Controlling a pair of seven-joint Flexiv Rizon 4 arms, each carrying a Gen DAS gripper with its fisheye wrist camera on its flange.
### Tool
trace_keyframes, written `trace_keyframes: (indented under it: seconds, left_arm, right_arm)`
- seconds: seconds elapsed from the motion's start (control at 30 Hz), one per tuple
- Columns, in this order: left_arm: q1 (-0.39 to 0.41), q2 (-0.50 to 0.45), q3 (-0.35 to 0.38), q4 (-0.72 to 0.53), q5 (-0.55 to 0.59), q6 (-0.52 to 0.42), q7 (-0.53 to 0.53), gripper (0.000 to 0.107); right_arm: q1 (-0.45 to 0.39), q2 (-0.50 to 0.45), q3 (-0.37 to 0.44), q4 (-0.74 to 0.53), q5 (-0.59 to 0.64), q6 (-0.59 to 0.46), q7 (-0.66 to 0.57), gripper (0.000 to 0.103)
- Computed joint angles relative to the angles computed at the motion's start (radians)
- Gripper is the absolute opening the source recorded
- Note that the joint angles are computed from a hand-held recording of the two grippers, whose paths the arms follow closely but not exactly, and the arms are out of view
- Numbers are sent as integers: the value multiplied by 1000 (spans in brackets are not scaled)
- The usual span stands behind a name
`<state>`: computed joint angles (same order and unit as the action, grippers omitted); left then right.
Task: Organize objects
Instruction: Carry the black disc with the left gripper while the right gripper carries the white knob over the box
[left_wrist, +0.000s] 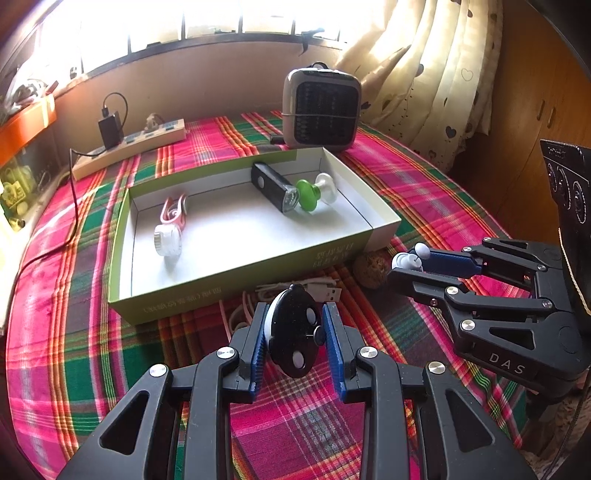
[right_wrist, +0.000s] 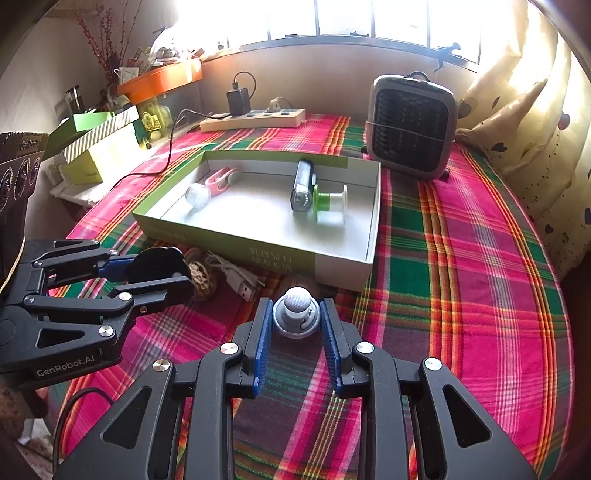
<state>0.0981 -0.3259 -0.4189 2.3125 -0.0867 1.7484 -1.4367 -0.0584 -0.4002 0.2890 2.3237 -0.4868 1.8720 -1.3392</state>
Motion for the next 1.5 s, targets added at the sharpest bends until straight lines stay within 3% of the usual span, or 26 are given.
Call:
trace_keyframes:
  seconds: [0.6, 1.07, 1.2, 1.5]
  left_arm:
    - [-39, -4, 56, -43, -15, 2, 12, 27]
    - [-76, -34, 141, -96, -37, -3, 5, 27]
    - [-80, -45, 157, -106, -44, -3, 1, 27]
    - [-103, -69, 202, -126, -59, -10, -6, 26]
  right_arm:
    - [2, -8, 9, -45, 1, -7, 3, 27]
    - [-83, -85, 126, -164, -37, -74, 8, 27]
    - [-124, -130, 198, -226, -31, -124, -25, 27]
    - [-95, -212, 240, -368, 49, -240, -112, 27]
